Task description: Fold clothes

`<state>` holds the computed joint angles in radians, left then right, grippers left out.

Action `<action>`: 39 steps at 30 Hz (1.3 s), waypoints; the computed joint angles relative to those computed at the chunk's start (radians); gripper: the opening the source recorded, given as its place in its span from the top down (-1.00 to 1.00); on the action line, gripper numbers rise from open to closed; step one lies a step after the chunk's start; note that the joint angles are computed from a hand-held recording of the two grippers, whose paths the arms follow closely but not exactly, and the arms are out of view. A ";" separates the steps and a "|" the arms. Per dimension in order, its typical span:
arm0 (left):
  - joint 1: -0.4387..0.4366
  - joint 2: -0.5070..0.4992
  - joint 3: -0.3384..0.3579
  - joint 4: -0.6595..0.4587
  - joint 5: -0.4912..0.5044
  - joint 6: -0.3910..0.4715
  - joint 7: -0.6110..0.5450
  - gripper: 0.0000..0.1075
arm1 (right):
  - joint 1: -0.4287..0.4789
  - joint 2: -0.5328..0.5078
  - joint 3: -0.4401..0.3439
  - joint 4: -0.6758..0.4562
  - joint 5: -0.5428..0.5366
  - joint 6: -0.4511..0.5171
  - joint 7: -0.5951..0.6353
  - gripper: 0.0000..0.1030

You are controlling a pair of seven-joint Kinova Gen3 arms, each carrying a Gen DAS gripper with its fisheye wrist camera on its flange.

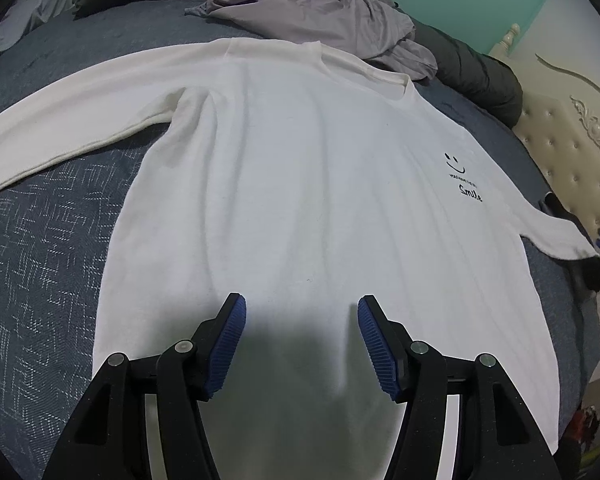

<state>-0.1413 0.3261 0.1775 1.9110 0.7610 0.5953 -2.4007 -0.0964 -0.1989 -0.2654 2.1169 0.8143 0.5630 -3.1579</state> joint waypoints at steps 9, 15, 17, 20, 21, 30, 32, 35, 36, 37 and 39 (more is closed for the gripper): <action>0.019 -0.004 0.010 0.005 0.005 -0.028 0.004 -0.17 | 0.045 0.014 0.101 -0.040 -0.157 0.040 0.176 -0.07; 0.033 -0.005 0.015 0.007 -0.009 -0.042 0.008 -0.17 | 0.045 0.076 0.136 -0.090 -0.236 0.085 0.280 -0.08; 0.029 -0.004 0.017 0.008 -0.007 -0.043 0.008 -0.17 | 0.040 0.089 0.143 -0.104 -0.234 0.100 0.290 -0.08; 0.019 -0.003 0.019 0.008 0.001 -0.039 0.004 -0.17 | 0.024 0.119 0.155 -0.135 -0.244 0.139 0.336 -0.08; 0.015 -0.003 0.020 0.009 0.006 -0.038 0.000 -0.17 | 0.017 0.132 0.161 -0.147 -0.250 0.155 0.356 -0.08; 0.010 -0.012 0.018 0.015 0.015 -0.045 -0.020 -0.17 | -0.075 0.215 0.182 -0.214 -0.194 0.288 0.400 0.82; 0.008 -0.013 0.016 0.016 0.017 -0.045 -0.024 -0.17 | -0.103 0.223 0.176 -0.226 -0.154 0.322 0.384 0.89; 0.006 -0.015 0.012 0.016 0.020 -0.043 -0.025 -0.17 | -0.132 0.205 0.171 -0.221 -0.100 0.322 0.344 0.92; 0.002 -0.017 0.013 0.019 0.025 -0.043 -0.031 -0.17 | -0.138 0.198 0.168 -0.222 -0.086 0.320 0.333 0.92; -0.002 -0.020 0.014 0.023 0.031 -0.043 -0.039 -0.17 | -0.142 0.190 0.165 -0.225 -0.074 0.318 0.324 0.92; -0.005 -0.026 0.013 0.028 0.041 -0.040 -0.050 -0.17 | -0.148 0.179 0.157 -0.237 -0.061 0.315 0.318 0.92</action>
